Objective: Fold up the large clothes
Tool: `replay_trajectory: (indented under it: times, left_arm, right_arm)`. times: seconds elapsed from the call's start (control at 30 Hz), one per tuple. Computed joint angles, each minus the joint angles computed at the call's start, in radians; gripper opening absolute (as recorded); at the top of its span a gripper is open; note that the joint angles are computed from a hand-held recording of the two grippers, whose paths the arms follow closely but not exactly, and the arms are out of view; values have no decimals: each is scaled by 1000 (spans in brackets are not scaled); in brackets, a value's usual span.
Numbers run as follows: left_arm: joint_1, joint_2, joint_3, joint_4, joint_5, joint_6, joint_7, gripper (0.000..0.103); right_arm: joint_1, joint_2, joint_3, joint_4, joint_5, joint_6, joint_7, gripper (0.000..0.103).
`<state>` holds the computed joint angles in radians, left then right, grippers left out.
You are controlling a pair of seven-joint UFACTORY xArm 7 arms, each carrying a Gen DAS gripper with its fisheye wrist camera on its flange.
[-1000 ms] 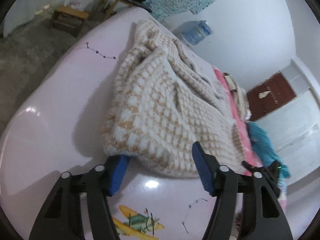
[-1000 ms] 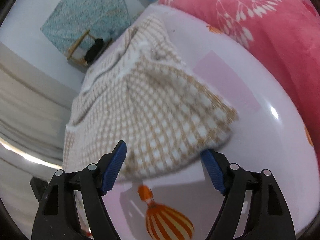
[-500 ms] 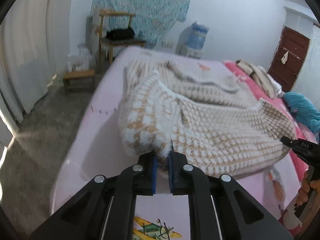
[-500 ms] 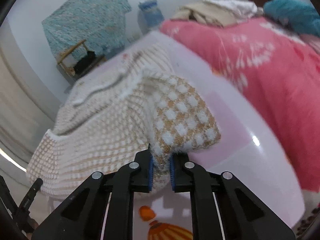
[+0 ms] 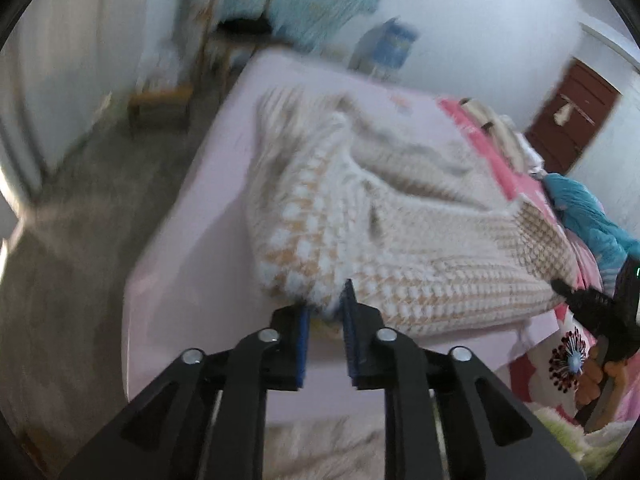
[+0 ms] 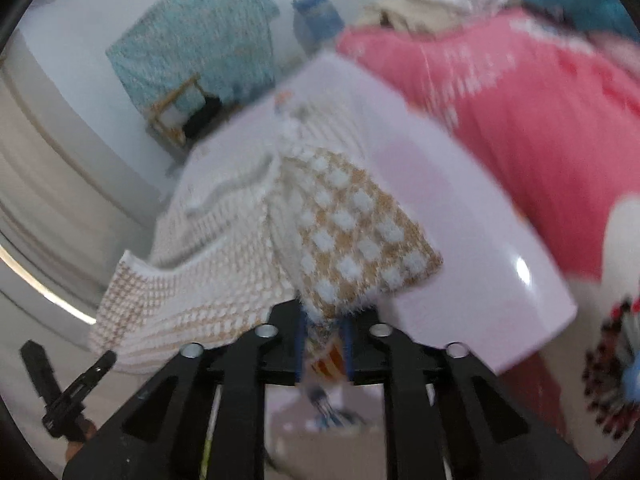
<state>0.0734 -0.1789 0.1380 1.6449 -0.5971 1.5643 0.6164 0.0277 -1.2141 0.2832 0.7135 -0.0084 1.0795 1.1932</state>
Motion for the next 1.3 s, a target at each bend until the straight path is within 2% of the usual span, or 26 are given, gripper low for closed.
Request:
replay_trajectory:
  times: [0.03,0.07,0.1,0.17,0.2,0.23,0.27,0.33,0.47,0.57,0.6,0.67,0.73,0.83,0.87,0.97,1.1,1.3]
  left_arm:
    - [8,11,5,5,13,20,-25,24]
    - [19,19,13,8,18,28,-47,28]
    - [27,5,8,-5,35,-3,-54,29]
    - [32,-41,-7,-46,85,-145,-32,33]
    - [29,-53,-3,-52,87,-187,-16,34]
    - [25,-54,3,-48,87,-213,-9,34]
    - [18,-59,7,-46,77,-246,4,34]
    - [-6,-61,17,-31,34,-255,39,34]
    - [-67,-40,3,3,-33,-196,106,34]
    - [-112,-28,-25,11,-72,-108,157,34]
    - [-129,-28,-44,4,-66,-87,184,34]
    - [-156,-37,-84,-32,-36,-104,212,34]
    - [-174,-51,-121,-76,32,-138,208,34]
    - [-188,-41,-149,-118,123,-189,163,35]
    - [-191,-43,-142,-132,119,-191,158,36]
    - [-191,-15,-116,-93,79,-157,145,36]
    - [-170,12,-99,-50,44,-205,132,36]
    - [-139,96,-120,1,117,-261,43,36]
  right_arm:
    - [9,-19,-18,-19,15,16,8,39]
    - [16,-45,-34,-37,27,25,14,41]
    - [12,-81,-42,-39,24,56,19,43]
    - [-22,-114,-36,1,-16,140,9,56]
    - [-53,-125,-30,42,-55,195,-4,64]
    - [-71,-127,-22,65,-69,222,-10,64]
    - [-94,-117,-19,100,-94,246,-26,64]
    - [-116,-88,-9,130,-122,226,-60,64]
    - [-83,47,14,150,-123,38,-151,64]
    - [-25,236,45,196,-127,-105,-266,64]
    - [-14,284,55,213,-132,-128,-291,62]
    - [16,393,65,241,-140,-170,-346,54]
    - [56,449,49,239,-123,-195,-372,42]
    - [85,511,41,215,-118,-184,-375,38]
    - [91,501,36,195,-126,-208,-370,38]
    - [111,496,2,220,-119,-169,-388,38]
    - [49,431,0,232,-171,-117,-352,38]
    - [9,409,-48,176,-151,-80,-327,38]
